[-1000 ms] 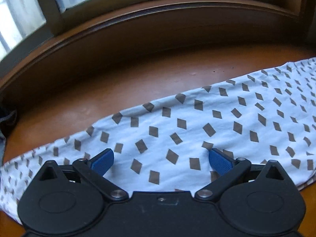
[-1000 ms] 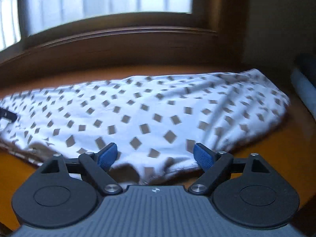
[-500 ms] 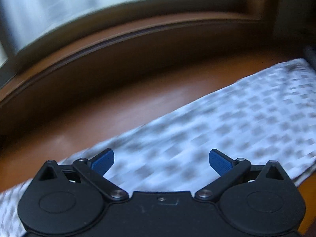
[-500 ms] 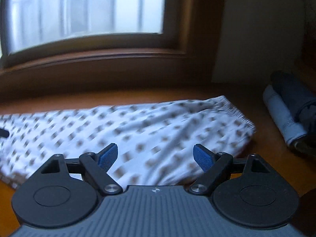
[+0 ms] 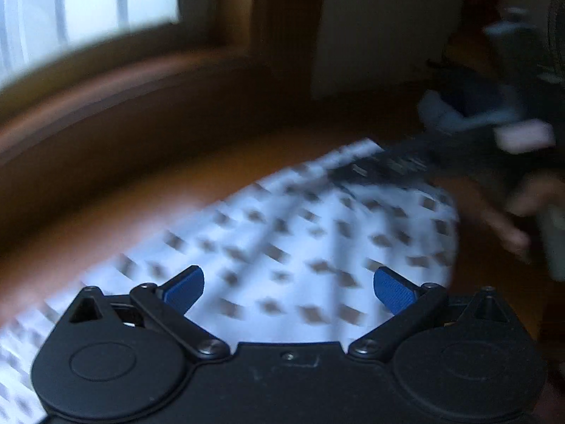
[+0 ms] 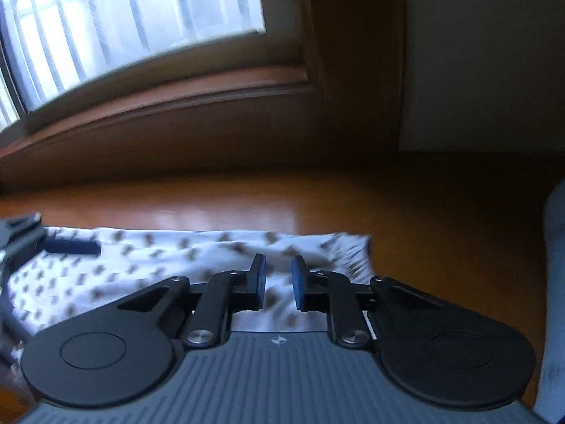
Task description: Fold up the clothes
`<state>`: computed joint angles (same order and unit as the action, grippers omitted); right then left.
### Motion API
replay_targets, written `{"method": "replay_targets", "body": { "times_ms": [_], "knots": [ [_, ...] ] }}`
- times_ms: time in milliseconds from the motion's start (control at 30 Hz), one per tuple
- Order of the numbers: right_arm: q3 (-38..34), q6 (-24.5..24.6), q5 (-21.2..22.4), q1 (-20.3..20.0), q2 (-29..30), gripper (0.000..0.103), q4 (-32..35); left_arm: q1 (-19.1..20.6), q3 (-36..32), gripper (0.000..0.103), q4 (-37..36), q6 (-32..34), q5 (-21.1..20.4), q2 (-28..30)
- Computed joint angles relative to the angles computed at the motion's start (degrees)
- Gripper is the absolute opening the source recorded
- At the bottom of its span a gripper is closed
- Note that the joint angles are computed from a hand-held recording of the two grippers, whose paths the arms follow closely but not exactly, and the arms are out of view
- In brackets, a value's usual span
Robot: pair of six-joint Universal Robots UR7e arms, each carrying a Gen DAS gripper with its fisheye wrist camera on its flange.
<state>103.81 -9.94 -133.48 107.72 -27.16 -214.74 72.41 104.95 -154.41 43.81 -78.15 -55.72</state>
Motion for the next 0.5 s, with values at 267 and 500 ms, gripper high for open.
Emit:
{"method": "replay_targets", "body": {
  "times_ms": [267, 500],
  "knots": [
    [-0.2, 4.2, 8.9, -6.4, -1.9, 0.004, -1.6, -3.4, 7.6, 0.103, -6.1, 1.9, 7.5, -2.0],
    [2.9, -1.9, 5.2, -2.0, -1.5, 0.03, -10.0, -4.6, 1.4, 0.103, -8.2, -3.1, 6.5, -0.3]
  ]
}}
